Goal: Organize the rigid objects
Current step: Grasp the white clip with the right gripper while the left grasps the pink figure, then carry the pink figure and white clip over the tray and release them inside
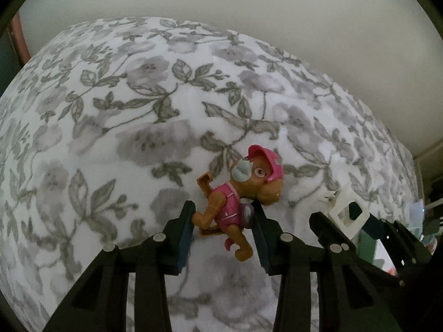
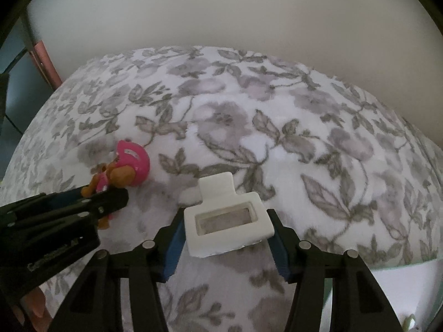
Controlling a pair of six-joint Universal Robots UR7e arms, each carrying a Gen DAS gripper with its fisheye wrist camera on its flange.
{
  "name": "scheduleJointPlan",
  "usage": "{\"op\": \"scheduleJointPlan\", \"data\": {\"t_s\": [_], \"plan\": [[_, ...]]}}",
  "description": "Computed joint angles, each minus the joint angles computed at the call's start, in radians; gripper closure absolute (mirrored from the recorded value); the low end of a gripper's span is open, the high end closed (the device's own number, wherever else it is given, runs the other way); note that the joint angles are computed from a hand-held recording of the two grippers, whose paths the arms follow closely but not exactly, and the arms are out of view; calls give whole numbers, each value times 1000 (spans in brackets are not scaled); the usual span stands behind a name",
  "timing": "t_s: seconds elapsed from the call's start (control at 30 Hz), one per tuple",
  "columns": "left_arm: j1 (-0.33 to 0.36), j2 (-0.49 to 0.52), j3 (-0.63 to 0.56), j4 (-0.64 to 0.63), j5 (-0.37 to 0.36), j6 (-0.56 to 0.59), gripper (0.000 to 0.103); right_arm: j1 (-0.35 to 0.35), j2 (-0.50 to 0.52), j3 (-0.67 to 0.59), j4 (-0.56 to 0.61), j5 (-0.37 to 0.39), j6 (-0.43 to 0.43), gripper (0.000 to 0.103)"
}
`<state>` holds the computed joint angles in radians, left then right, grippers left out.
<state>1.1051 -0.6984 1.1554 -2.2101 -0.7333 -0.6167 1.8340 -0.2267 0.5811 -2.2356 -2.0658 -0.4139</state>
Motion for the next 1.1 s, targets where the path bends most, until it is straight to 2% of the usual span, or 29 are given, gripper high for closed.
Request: {"op": "scheduleJointPlan", "data": {"t_s": [0.17, 0.47, 0.77, 1.1], "plan": [[-41, -47, 71, -25, 18, -39, 61, 13, -93, 152, -90, 4, -4, 45], [-106, -101, 157, -34, 44, -110, 61, 22, -272, 436, -221, 19, 47, 45], [-181, -127, 238, -90, 91, -162, 61, 24, -406, 597, -303, 45, 124, 45], [-248, -110, 257, -131, 113, -163, 61, 15, -529, 725, -351, 23, 210, 45]]}}
